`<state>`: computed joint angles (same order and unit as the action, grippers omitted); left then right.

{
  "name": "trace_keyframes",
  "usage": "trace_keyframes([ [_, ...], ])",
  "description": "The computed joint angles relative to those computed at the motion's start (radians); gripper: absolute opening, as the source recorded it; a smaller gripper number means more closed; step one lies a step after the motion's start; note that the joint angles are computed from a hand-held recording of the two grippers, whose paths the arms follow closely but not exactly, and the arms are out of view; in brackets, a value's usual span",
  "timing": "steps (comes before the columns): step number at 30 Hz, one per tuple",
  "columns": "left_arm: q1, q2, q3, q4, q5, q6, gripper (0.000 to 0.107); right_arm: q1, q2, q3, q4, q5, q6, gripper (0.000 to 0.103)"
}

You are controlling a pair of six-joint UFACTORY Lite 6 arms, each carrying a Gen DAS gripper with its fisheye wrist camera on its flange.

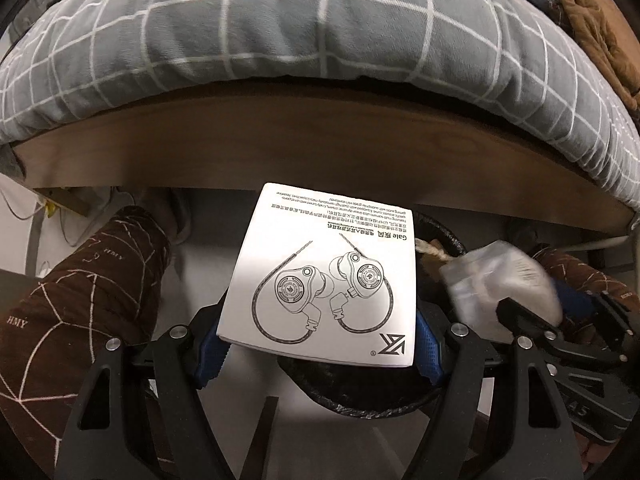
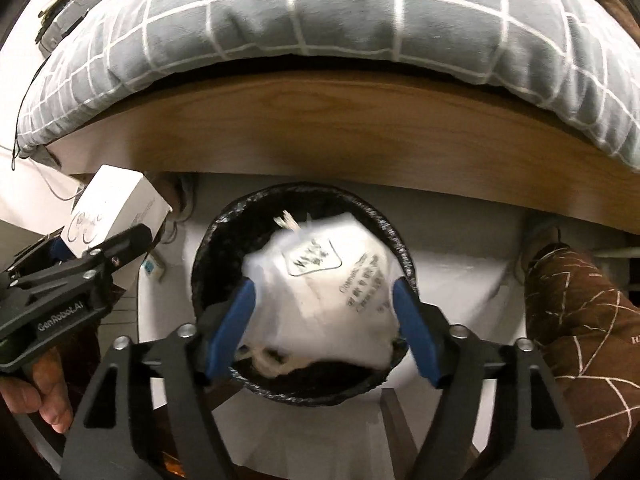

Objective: Collect trash
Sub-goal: 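Open the right tool over the bin while the left tool releases the box into it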

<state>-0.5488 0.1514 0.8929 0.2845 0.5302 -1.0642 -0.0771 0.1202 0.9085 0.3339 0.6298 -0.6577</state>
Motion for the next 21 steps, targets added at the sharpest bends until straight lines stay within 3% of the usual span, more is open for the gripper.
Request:
trace_keyframes([
  [6,-0.009,0.074,0.049,-0.042,-0.016,0.044,0.073,-0.052,0.032,0.031,-0.030,-0.042,0.001,0.089],
  [13,-0.047,0.178,0.146,-0.117,-0.027,0.117,0.073,-0.149,0.049,0.063,-0.022,-0.102,-0.049,0.092],
  [21,-0.100,0.265,0.230,-0.151,-0.019,0.154,0.073,-0.214,0.084,0.117,-0.001,-0.082,-0.061,0.092],
])
